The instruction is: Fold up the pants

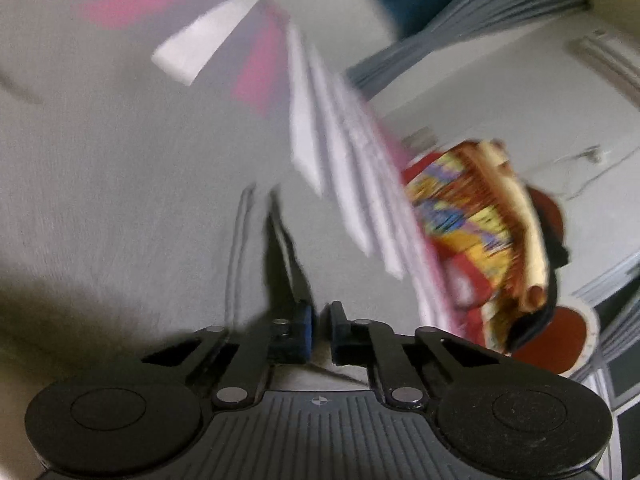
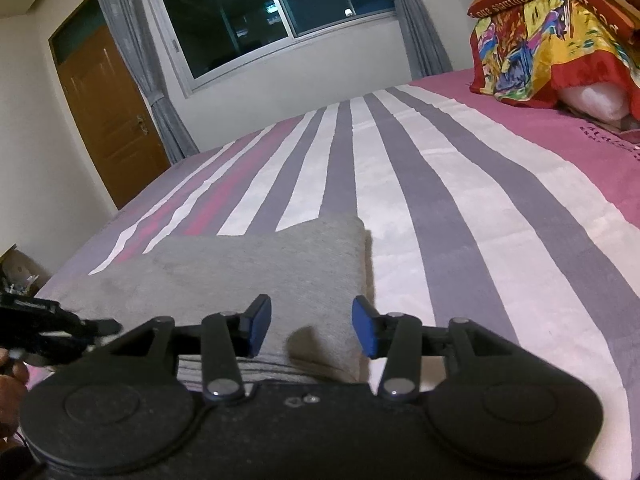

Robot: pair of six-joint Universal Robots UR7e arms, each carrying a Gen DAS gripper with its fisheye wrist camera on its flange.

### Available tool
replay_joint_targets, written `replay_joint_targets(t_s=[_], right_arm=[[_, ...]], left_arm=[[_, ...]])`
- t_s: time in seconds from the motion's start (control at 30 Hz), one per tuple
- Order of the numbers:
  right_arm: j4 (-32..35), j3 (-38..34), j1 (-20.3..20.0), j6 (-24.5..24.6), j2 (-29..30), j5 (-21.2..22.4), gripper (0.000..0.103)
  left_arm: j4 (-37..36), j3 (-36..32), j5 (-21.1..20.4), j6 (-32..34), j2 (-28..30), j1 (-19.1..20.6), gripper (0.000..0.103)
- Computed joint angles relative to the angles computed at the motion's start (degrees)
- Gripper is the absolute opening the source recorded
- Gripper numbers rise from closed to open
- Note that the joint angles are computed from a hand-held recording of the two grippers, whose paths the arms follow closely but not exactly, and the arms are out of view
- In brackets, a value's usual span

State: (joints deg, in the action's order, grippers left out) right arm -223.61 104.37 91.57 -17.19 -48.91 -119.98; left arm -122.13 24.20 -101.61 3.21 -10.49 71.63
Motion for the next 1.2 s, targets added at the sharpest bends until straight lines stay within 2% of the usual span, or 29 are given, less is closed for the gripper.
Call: replay_joint_targets(t_s=[0.07, 0.13, 0.17, 0.27, 0.43, 0.77, 0.83, 0.9, 1.0, 1.07, 1.2], right_arm=[[-0.02, -0.06, 0.04, -0.22, 0.03, -0.15, 0.044], [0.17, -0.28, 0.08, -0.62, 0.21, -0.32, 0.044], [0.59, -0.53, 0.11, -0.9, 0.33, -0.54, 0.045], [2.04, -1.54, 0.45, -2.01, 0.89, -2.16, 0.044], [2.26, -1.61, 0.38, -2.66, 0.96, -2.27, 0.046], [2.65, -1.46, 0.11, -2.91, 0.91, -1.88, 0.053], [3.14, -1.56, 0.11, -2.72, 0.88, -2.0, 0.053], [3.36, -1.75, 0.18, -2.85, 1.02, -2.36, 0.053], [3.98, -2.18, 0.26, -2.74, 1.18, -2.9, 0.053], [3.81, -2.0, 0.21, -2.69, 1.07, -2.76, 0.053], [3.7, -1.92, 0.15, -2.77, 1.11, -2.45, 0.053]], left_arm=[[1.02, -0.83, 1.01, 0.64, 0.0, 0.1, 0.001], [7.13, -5.27, 5.97, 2.54, 2.11, -0.18, 0.001], [7.82, -5.56, 6.68, 3.08, 2.51, -0.07, 0.001], [3.6, -1.53, 4.46, 0.36, 1.02, 0.68, 0.001], [-0.06, 3.3, 3.01, 0.68, -1.32, 0.79, 0.001], [7.57, -6.0, 0.84, -0.07, 3.34, 1.11, 0.001], [10.4, -7.84, -1.5, -1.07, 4.19, 1.2, 0.001], [9.39, -4.69, -0.57, -1.46, 2.65, 0.96, 0.001], [-2.71, 7.1, 1.23, -1.54, -3.21, 0.67, 0.001], [-7.04, 10.25, 2.6, -1.65, -5.05, 0.59, 0.001], [-3.46, 8.76, 5.04, 1.15, -5.15, 0.38, 0.001]])
